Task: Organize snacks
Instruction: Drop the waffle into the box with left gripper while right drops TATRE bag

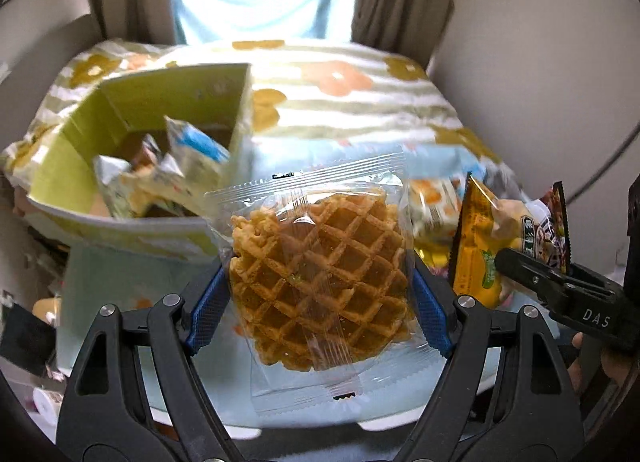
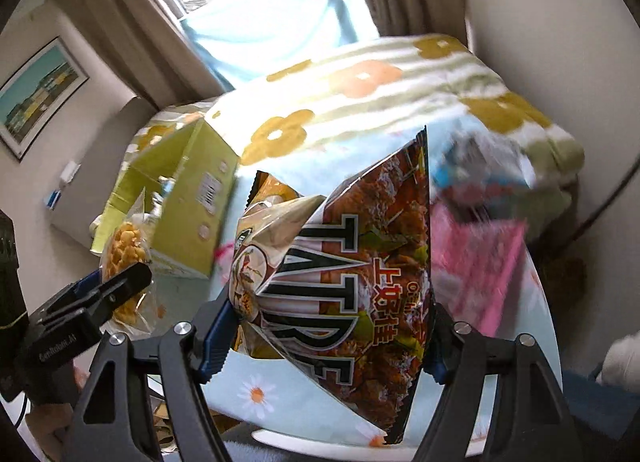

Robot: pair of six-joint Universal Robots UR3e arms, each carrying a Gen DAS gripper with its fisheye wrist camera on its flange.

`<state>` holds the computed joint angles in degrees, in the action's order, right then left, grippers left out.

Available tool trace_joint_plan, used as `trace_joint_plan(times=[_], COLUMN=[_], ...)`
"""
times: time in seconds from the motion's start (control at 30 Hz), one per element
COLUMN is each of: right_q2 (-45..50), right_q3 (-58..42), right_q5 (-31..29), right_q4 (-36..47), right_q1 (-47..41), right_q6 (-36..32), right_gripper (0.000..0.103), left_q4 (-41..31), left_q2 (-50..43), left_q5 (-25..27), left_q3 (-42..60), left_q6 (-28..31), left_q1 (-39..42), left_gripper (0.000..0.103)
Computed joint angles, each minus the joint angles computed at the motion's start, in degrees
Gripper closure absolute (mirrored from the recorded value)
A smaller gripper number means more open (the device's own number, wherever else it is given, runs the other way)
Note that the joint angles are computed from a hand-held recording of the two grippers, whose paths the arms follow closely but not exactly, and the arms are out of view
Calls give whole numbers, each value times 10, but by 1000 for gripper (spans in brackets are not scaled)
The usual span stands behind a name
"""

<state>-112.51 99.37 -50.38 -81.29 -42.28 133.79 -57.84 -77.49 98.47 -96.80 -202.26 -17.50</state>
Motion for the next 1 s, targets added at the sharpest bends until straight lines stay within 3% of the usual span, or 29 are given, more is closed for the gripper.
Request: trace_joint_plan(times=[0.2, 0.37, 0.53, 0.73, 1.0], right_q2=[56, 137, 255, 405, 554], right_q3=[-61, -111, -202, -369, -574], right_q5=[9, -17, -66, -136, -204], right_q4=[-98, -239, -336, -358, -305], right_q1=[120, 262, 403, 528, 614], right_q6=[109, 255, 388, 474, 558], right_gripper=[32, 32, 32, 32, 32], left_q4=[-24, -63, -108, -128, -177], left_q2=[64, 109, 92, -7, -180], left_q5=[-56, -155, -247, -294, -301], left_q3=[1, -2, 28, 97, 240], left_q6=[76, 198, 321, 406, 480], left_q1=[137, 326, 494, 588, 602], left_gripper=[24, 24, 24, 24, 24])
